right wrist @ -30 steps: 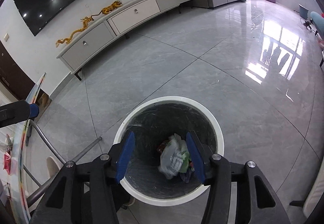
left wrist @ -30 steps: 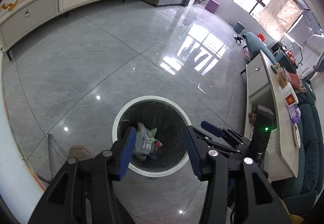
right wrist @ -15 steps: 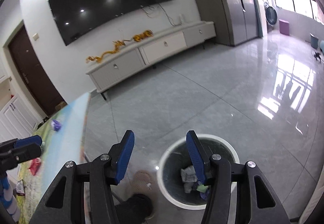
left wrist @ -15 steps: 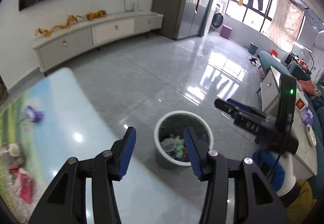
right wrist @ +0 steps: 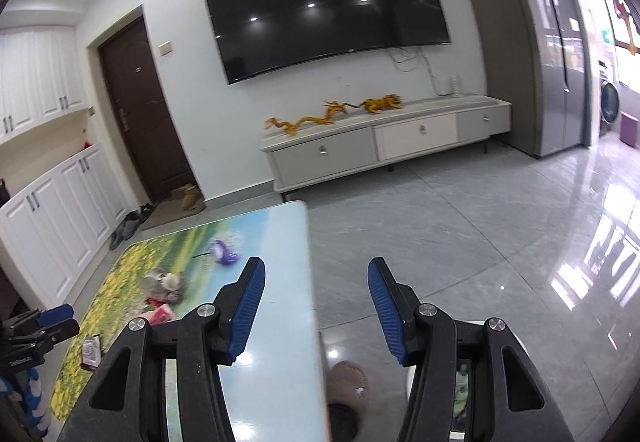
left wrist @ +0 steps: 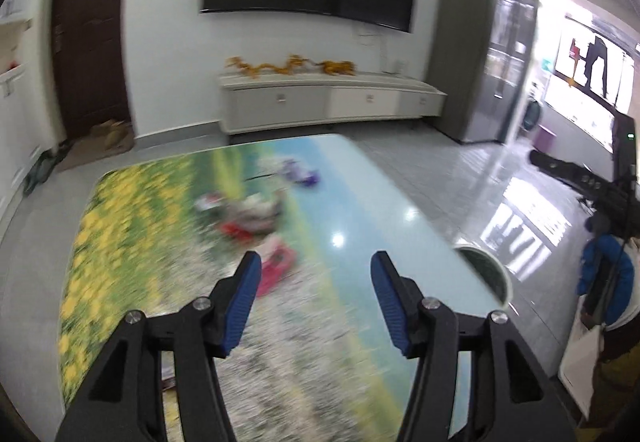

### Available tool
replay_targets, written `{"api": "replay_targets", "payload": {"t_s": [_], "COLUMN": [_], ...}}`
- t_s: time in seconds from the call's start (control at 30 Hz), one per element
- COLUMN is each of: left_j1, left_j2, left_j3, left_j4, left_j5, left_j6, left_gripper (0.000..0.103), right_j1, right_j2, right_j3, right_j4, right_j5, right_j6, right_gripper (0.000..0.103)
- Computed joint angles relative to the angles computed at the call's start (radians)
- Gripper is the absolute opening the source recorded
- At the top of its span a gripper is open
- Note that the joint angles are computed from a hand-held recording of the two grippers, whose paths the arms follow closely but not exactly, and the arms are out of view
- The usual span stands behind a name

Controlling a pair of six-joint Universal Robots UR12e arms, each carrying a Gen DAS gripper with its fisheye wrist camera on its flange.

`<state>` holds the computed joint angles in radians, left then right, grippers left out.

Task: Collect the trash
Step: 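Move both open grippers back over the table trash, then grasp the brown-and-white snack bag with the left gripper while the right grasps a red wrapper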

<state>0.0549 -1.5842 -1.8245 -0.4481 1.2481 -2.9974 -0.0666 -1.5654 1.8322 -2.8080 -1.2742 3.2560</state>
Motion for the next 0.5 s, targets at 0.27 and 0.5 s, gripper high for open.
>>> {"api": "replay_targets", "payload": {"t_s": [0.27,0.5], "left_j1": [0.097,0.12], "left_j2": [0.022,-0.003], "left_j3": [-0.082,-0.087], "left_j4": [-0.047,-0.086], "left_j5": [0.113,0.103], "left_j6": [-0.081,-0.131], "left_gripper": [0.055,0.055], "right_j1": [0.074,0.122], "right_j2": [0.047,0.099], "right_j3": [-0.065,-0.116], "right_j4": [0.066,0.133], "right_j5": [0.023,0.048], "right_j6": [-0.075,-0.127], "right_gripper": [0.052,0.052]}}
